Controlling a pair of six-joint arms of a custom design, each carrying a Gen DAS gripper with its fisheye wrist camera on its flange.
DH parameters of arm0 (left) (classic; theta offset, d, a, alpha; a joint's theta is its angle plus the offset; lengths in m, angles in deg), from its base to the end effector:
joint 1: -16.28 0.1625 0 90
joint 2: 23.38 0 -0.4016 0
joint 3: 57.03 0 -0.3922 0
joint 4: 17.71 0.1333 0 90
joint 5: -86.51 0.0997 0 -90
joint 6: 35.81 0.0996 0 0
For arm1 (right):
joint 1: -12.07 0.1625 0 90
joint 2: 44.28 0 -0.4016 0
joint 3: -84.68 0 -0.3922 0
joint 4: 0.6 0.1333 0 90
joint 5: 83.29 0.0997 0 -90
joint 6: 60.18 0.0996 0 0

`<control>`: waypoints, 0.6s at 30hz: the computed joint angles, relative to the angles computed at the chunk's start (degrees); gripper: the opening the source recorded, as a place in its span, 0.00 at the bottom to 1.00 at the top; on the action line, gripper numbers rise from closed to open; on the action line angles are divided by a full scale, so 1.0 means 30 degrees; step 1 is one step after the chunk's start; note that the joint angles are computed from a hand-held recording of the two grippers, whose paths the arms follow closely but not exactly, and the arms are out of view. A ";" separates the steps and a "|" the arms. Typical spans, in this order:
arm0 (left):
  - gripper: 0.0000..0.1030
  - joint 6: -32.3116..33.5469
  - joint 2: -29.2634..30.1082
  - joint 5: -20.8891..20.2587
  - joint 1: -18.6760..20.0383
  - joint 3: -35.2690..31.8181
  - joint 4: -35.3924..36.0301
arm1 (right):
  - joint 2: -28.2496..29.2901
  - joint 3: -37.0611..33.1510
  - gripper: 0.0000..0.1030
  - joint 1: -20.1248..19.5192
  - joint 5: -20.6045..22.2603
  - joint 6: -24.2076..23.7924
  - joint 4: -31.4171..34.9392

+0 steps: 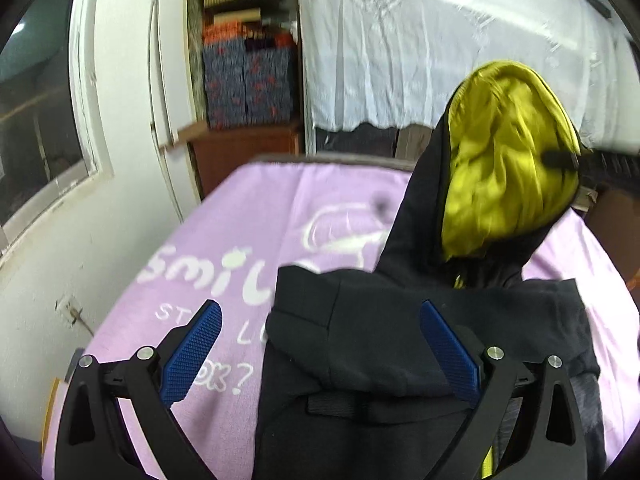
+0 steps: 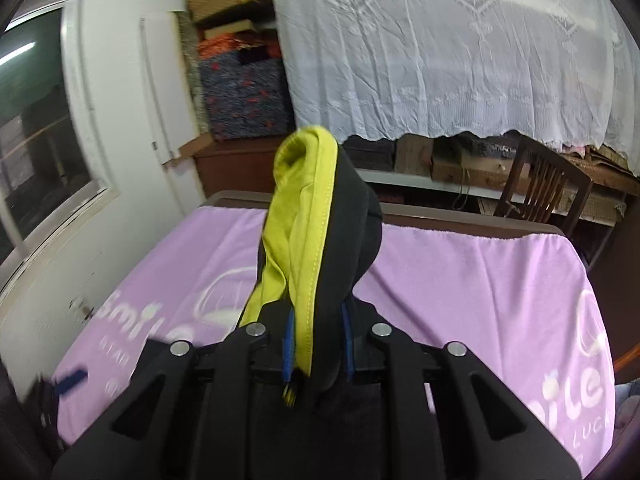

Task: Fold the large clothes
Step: 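Grasp the yellow-lined hood with the right gripper and lift it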

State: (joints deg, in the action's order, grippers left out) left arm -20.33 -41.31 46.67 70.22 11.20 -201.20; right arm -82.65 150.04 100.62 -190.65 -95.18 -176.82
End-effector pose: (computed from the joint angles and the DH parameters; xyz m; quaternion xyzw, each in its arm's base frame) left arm -0.2713 -0.7290 0.0061 0.2256 0.8262 -0.3984 0.3282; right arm 0.0834 -0.7994 0.2708 0.1766 -0.8444 0.4230 0.2774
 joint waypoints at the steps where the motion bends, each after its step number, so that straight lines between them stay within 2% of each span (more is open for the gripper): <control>1: 0.97 0.0457 0.0044 0.0047 -0.0164 0.0192 -0.0714 | -0.0730 0.1459 0.16 -0.0072 0.0258 -0.0208 -0.0729; 5: 0.97 0.1479 0.0200 -0.0106 -0.0432 0.0321 -0.1919 | -0.2797 0.6030 0.16 -0.0499 0.0837 -0.0916 -0.3178; 10: 0.97 0.2236 0.0178 0.0014 -0.0648 0.0737 -0.2849 | -0.4111 0.9875 0.16 -0.1312 0.1050 -0.1636 -0.4897; 13: 0.97 0.2317 0.0162 -0.0139 -0.0626 0.0816 -0.3048 | -0.4203 1.1110 0.17 -0.1774 0.0667 -0.1947 -0.5302; 18: 0.97 0.2495 0.0024 -0.0517 -0.0673 0.1213 -0.3682 | -0.3747 1.1843 0.18 -0.2194 -0.0521 -0.2573 -0.5617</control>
State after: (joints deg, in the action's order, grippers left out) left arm -12.85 -41.23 45.12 68.20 14.84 -212.24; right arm -93.89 185.57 94.03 -192.21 -102.90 -193.67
